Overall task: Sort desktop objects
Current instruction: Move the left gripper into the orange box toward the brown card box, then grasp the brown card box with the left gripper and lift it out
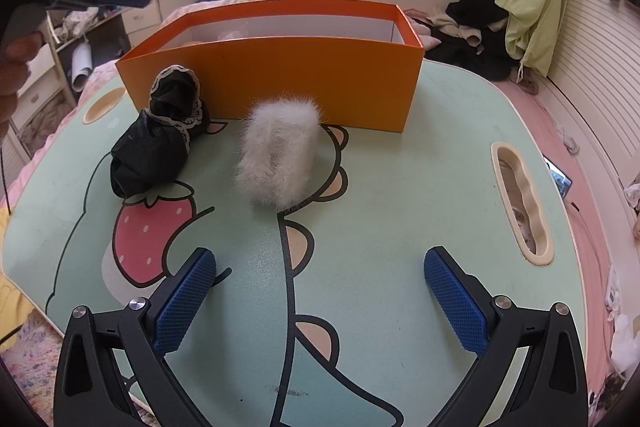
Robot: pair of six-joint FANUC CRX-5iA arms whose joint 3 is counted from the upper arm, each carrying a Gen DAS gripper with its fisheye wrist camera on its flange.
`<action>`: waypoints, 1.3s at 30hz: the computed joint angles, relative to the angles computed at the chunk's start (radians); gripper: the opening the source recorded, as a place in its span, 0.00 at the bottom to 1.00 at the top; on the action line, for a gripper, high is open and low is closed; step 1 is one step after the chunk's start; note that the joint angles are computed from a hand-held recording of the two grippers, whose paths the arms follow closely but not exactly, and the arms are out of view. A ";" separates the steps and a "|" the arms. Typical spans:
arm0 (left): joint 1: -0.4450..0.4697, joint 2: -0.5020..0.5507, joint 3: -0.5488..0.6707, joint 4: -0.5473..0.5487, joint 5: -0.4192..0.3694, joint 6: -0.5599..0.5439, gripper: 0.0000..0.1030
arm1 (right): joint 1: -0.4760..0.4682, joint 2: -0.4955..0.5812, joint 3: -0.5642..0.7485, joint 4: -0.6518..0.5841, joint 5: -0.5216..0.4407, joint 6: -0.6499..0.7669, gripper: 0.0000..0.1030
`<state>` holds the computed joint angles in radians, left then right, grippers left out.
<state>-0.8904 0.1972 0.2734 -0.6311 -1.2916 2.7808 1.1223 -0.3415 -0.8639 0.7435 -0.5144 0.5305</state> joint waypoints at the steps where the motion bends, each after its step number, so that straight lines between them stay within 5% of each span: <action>1: 0.039 0.009 0.003 0.044 0.007 -0.028 0.71 | 0.001 0.001 0.001 0.001 0.000 -0.002 1.00; 3: 0.078 0.041 0.030 0.081 -0.017 -0.058 0.61 | 0.003 0.002 0.002 0.004 0.000 -0.006 1.00; 13: 0.189 0.185 0.135 0.281 0.017 -0.188 0.61 | 0.000 0.012 0.006 0.009 0.008 -0.010 1.00; 20: 0.190 0.275 0.252 0.268 -0.113 -0.202 0.61 | -0.002 0.012 0.004 0.011 0.013 -0.010 1.00; 26: 0.210 0.247 0.210 0.335 -0.022 -0.238 0.61 | -0.002 0.010 0.002 0.012 0.014 -0.012 1.00; 31: 0.203 0.319 0.300 0.308 -0.150 -0.257 0.61 | -0.001 0.011 0.003 0.014 0.015 -0.014 1.00; 39: 0.234 0.332 0.281 0.366 -0.111 -0.236 0.61 | 0.000 0.013 0.004 0.012 0.015 -0.015 1.00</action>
